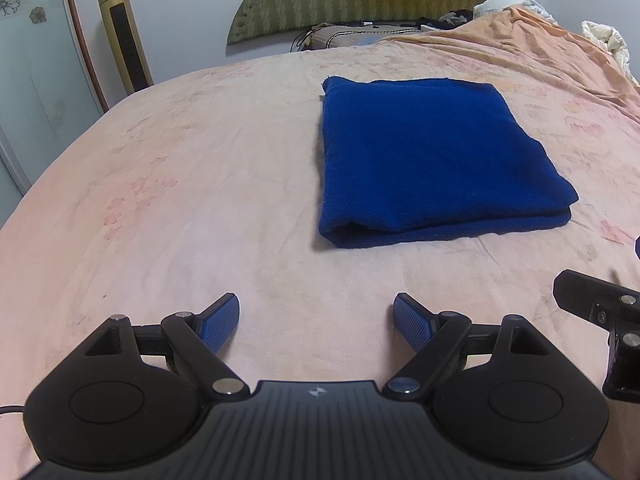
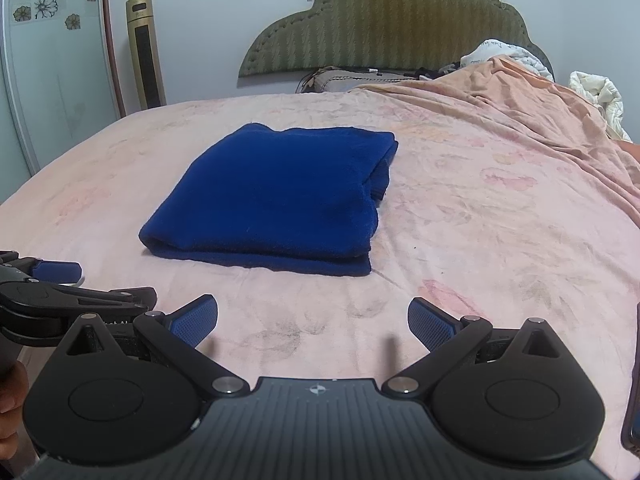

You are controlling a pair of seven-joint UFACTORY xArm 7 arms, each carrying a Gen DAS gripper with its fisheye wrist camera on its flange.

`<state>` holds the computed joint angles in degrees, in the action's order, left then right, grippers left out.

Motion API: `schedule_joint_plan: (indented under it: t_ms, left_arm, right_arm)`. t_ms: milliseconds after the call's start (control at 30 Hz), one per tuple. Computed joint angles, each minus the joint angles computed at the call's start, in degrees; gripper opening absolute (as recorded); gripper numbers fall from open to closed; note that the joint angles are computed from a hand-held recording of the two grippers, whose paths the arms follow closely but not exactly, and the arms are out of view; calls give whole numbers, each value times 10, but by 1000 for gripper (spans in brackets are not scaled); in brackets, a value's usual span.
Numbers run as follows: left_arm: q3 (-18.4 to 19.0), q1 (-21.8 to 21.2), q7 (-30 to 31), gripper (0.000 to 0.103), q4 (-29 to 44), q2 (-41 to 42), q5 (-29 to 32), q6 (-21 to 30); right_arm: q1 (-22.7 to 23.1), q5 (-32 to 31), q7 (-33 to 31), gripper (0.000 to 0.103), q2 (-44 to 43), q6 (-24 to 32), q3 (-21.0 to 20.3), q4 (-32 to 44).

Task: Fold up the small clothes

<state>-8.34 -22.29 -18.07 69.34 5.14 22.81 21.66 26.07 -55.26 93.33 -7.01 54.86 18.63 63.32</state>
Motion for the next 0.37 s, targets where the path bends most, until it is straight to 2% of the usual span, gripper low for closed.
schedule_joint_plan:
  t_ms: [367]
  left_arm:
    - [-1,1,18,85,-4,-1,-9,-14]
  right_arm:
    - [-1,2,0,103,-4,-1,0,-1]
